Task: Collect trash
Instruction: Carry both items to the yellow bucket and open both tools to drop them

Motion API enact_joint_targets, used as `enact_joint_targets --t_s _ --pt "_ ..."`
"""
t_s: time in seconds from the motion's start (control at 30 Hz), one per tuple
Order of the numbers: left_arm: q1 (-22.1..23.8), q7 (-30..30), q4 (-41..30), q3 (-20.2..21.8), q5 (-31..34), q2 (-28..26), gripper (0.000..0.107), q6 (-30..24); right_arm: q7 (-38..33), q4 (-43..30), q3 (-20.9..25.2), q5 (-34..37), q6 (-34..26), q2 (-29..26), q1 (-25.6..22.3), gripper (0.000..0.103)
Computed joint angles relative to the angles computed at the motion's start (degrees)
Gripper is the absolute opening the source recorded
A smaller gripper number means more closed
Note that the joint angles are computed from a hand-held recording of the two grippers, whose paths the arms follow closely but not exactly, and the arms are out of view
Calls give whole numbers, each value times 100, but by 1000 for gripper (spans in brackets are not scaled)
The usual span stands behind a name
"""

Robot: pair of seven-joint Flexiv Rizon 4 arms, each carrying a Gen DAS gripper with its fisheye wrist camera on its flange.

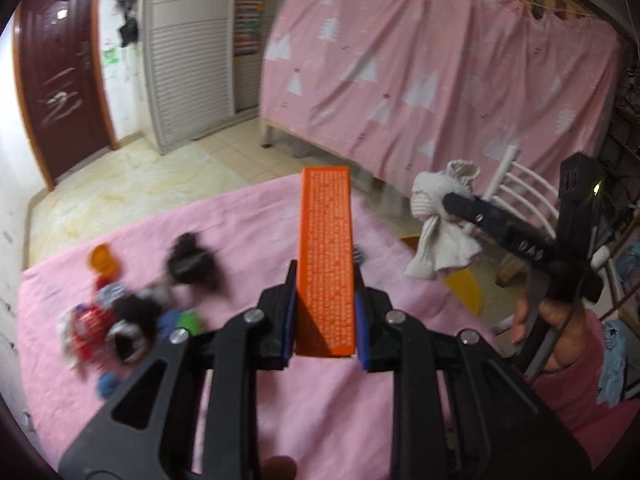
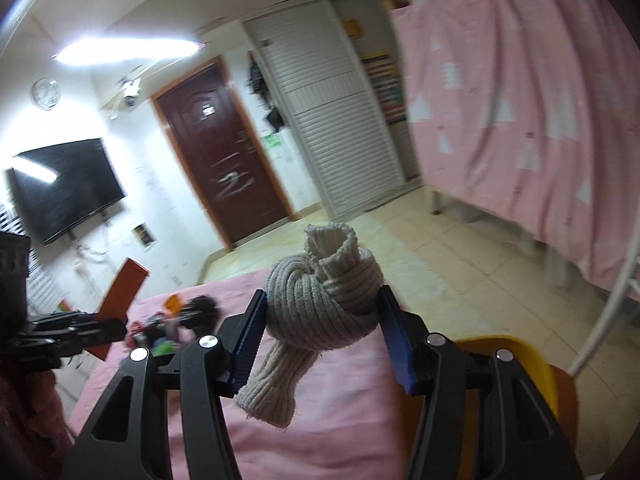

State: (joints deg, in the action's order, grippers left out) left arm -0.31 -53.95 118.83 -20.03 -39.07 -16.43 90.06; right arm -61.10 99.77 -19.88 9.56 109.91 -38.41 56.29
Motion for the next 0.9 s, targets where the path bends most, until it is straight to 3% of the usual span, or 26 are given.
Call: enact_joint_targets --t_s 0.17,0.37,0.5,0.63,0.9 --pt "-497 -459 -873 314 447 -554 22 -626 120 218 -651 370 -93 -141 310 51" --pt "-1024 -1078 -1873 670 1119 -1194 22 -1381 248 423 -365 336 95 -109 -182 65" --pt "-1344 -1521 -2471 886 1516 -1558 23 -1819 288 647 -938 809 178 -114 229 70" --pt "-1600 -1967 -2923 1117 1914 -1823 63 -2118 321 798 -884 1060 372 -35 128 72" --pt "-1601 -2420 -2909 1172 2238 -1789 66 -2084 71 700 -530 1085 419 32 -103 73"
